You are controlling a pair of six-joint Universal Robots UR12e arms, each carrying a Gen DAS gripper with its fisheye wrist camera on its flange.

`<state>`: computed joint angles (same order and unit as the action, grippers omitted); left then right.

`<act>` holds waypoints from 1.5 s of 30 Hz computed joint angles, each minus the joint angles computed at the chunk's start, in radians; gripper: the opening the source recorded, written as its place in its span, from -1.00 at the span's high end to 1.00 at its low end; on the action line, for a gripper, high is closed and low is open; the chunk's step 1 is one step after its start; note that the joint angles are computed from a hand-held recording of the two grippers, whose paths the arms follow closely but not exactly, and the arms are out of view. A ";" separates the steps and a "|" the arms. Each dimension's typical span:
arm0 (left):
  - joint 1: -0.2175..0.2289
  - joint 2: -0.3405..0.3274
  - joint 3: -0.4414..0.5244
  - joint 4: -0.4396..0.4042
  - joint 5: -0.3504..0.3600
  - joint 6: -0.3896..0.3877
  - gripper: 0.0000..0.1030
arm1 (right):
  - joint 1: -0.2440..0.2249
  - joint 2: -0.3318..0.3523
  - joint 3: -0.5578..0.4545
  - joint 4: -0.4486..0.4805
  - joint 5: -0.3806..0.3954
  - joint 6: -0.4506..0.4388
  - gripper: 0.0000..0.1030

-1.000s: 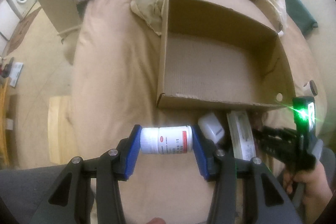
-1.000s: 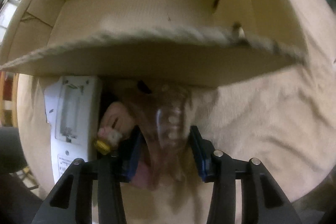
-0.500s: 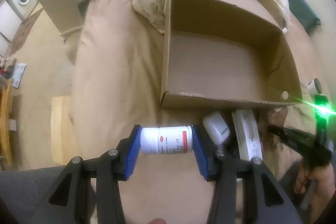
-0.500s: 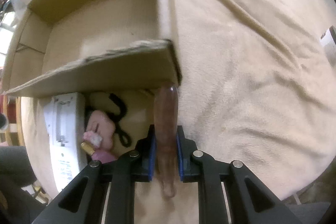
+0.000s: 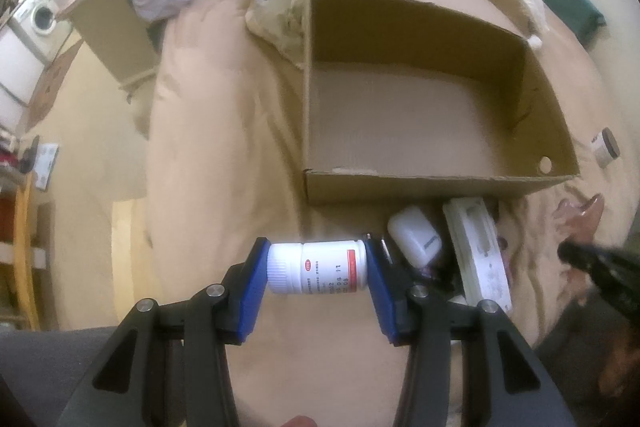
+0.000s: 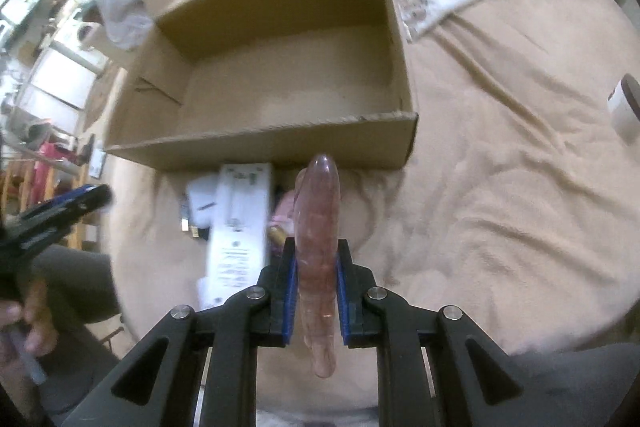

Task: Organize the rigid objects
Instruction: 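Carry both held items into the box and open both tools to release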

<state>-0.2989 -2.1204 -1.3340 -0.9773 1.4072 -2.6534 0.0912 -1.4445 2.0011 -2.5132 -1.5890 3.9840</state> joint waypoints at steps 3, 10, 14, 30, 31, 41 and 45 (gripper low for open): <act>-0.005 0.005 0.004 0.015 -0.006 0.014 0.15 | 0.001 -0.019 -0.001 -0.020 -0.001 -0.015 0.67; -0.031 -0.021 0.072 0.014 0.002 0.024 0.16 | -0.012 0.009 -0.056 -0.058 -0.018 -0.068 0.67; -0.050 -0.050 0.119 0.014 0.007 0.034 0.16 | -0.028 0.032 -0.089 -0.068 -0.025 -0.103 0.67; -0.109 -0.145 0.174 0.077 0.071 0.066 0.15 | -0.091 0.169 -0.124 -0.188 0.037 -0.131 0.67; -0.109 -0.148 0.174 0.078 0.073 0.069 0.15 | -0.091 0.175 -0.127 -0.183 0.038 -0.134 0.67; -0.121 -0.167 0.165 0.099 0.133 0.100 0.15 | -0.097 0.212 -0.145 -0.150 0.100 -0.151 0.67; -0.123 -0.166 0.151 0.117 0.158 0.103 0.15 | -0.095 0.226 -0.161 -0.111 0.108 -0.166 0.66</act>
<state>-0.4223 -2.2866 -1.1829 -0.8601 1.5650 -2.5502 -0.0033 -1.2189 1.8406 -2.6243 -1.4811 3.8178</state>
